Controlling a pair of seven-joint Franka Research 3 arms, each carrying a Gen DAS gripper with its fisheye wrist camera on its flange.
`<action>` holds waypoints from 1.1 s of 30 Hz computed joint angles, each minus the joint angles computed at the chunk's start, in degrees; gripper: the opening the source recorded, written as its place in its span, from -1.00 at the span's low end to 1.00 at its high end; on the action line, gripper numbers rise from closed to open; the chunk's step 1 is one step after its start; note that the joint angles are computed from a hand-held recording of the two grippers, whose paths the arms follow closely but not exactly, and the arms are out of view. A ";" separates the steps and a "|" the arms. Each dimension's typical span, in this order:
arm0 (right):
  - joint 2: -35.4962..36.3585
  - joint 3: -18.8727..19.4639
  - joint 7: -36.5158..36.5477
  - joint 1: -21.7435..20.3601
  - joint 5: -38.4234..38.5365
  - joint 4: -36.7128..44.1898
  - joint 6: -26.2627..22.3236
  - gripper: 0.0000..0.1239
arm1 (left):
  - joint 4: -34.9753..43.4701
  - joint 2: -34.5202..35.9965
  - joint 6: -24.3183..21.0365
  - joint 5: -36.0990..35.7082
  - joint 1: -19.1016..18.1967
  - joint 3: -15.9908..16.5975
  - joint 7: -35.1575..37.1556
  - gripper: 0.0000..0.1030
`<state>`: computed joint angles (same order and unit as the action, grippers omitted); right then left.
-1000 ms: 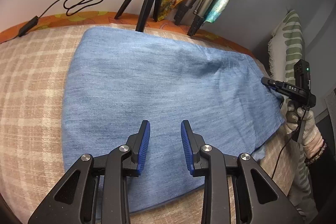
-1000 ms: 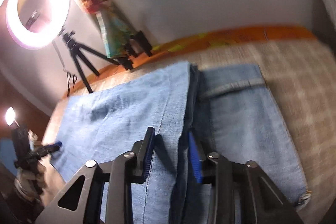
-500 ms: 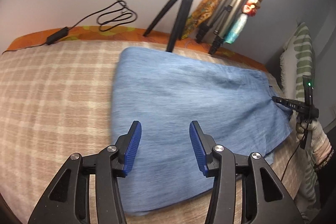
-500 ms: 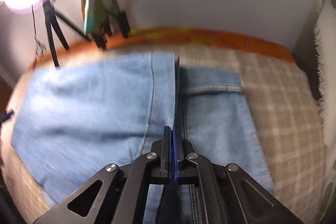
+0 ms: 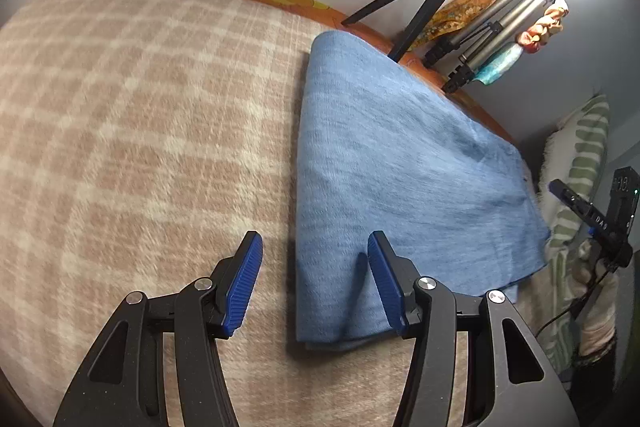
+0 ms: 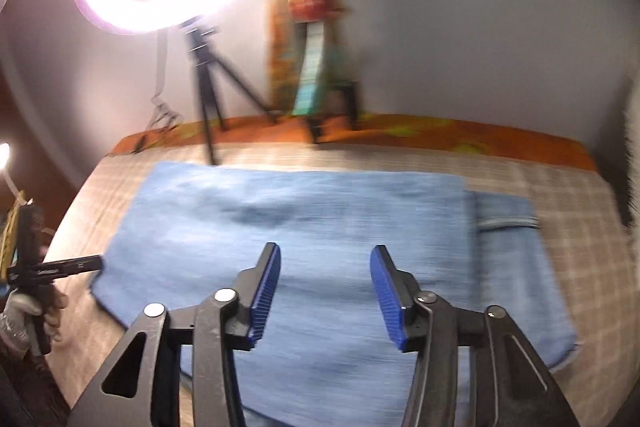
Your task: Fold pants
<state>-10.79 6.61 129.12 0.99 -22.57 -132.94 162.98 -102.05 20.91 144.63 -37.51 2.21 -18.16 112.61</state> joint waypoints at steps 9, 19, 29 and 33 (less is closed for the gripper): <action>18.67 -1.82 -0.67 6.06 -2.99 19.26 -6.49 -0.13 | -1.42 -0.76 -1.06 -6.15 0.48 -0.82 3.08 -0.01; 30.18 -9.23 -2.34 12.63 3.40 31.74 -14.27 -0.16 | -0.86 -0.12 -1.85 -9.86 1.19 -0.72 5.98 -0.46; 30.18 -4.30 -17.37 14.30 22.87 37.99 -15.21 0.04 | -2.70 -3.44 1.50 -17.87 -0.26 -1.63 18.51 -0.57; 36.58 -3.04 -21.81 15.86 28.60 49.58 -21.46 0.14 | -2.42 -3.57 1.13 -20.11 -0.96 -1.16 20.59 -0.57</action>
<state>25.80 3.57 107.31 16.85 6.03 -83.36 141.52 -104.48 17.34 145.76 -57.62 1.25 -19.32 133.20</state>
